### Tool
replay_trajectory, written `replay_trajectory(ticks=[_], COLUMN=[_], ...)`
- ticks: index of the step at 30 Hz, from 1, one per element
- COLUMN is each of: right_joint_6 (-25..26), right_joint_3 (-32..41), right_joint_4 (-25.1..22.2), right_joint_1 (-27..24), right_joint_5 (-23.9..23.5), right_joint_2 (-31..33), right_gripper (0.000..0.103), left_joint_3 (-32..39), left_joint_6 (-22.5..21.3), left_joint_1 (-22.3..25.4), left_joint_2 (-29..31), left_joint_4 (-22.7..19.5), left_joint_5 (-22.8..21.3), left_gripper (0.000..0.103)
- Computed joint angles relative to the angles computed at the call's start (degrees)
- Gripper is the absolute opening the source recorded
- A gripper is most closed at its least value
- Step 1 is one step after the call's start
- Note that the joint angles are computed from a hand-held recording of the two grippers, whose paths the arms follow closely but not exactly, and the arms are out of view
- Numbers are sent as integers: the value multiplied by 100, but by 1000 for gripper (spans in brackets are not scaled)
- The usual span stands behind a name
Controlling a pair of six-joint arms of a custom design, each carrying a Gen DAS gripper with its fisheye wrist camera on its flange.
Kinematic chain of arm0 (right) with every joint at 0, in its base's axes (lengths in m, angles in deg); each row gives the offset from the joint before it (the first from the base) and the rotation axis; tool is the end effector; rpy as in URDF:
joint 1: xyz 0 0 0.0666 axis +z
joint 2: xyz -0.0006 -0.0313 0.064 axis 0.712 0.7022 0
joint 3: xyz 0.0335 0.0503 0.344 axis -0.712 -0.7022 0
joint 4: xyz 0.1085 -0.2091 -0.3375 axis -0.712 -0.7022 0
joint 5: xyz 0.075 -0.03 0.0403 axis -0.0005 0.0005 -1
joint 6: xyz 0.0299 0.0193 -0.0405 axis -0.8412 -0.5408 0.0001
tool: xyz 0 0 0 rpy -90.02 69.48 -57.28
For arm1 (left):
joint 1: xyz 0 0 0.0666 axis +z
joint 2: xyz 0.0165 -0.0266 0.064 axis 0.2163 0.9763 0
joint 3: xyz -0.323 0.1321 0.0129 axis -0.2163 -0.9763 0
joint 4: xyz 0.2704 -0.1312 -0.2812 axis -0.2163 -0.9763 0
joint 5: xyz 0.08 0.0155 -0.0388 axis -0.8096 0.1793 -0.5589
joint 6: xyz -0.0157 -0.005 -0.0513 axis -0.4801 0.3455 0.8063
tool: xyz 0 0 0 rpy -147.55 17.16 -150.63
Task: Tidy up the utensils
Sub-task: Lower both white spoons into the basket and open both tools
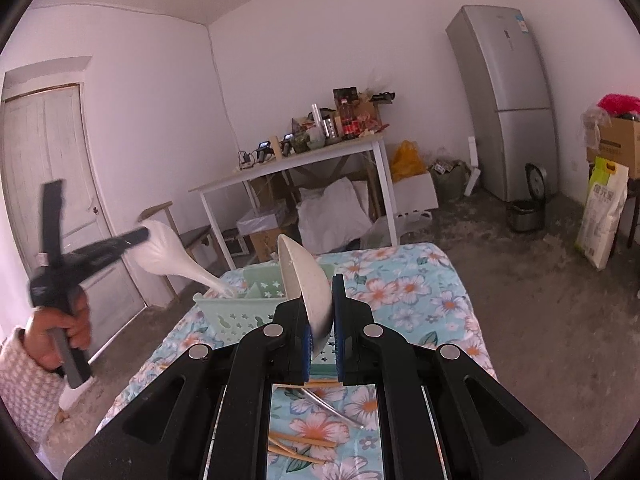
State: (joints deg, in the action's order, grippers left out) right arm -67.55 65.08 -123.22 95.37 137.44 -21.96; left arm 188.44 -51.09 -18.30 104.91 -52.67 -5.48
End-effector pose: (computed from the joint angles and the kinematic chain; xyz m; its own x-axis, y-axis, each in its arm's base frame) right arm 0.2198 0.2134 0.5978 -0.2188 0.3199 -0.9219 0.3155 0.9172 0.2434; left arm 0.4559 -0.2780 0.6719 -0.2514 0.3523 -0.9015 0.6700 0.7355 0.1005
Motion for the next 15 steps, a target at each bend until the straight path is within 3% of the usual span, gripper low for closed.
replay_trajectory(ticks=[4, 7, 9, 11, 15], right_joint_6=[-92, -21, 129, 316, 776], right_joint_3=[-26, 23, 105, 161, 291], right_joint_4=[-26, -25, 22, 133, 394], right_joint_1=[23, -3, -45, -76, -138], right_joint_5=[-52, -44, -29, -15, 28], right_joint_2=[-24, 9, 48, 72, 136], right_gripper=[7, 7, 7, 7, 7], left_joint_3=[423, 762, 958, 908, 60], left_joint_6=[-96, 146, 389, 582, 868], left_joint_1=[-112, -107, -49, 11, 141], left_joint_2=[463, 732, 876, 846, 313], left_joint_4=[-461, -734, -855, -824, -253], left_joint_5=[-160, 38, 223, 341, 366], left_gripper=[3, 4, 10, 33, 55])
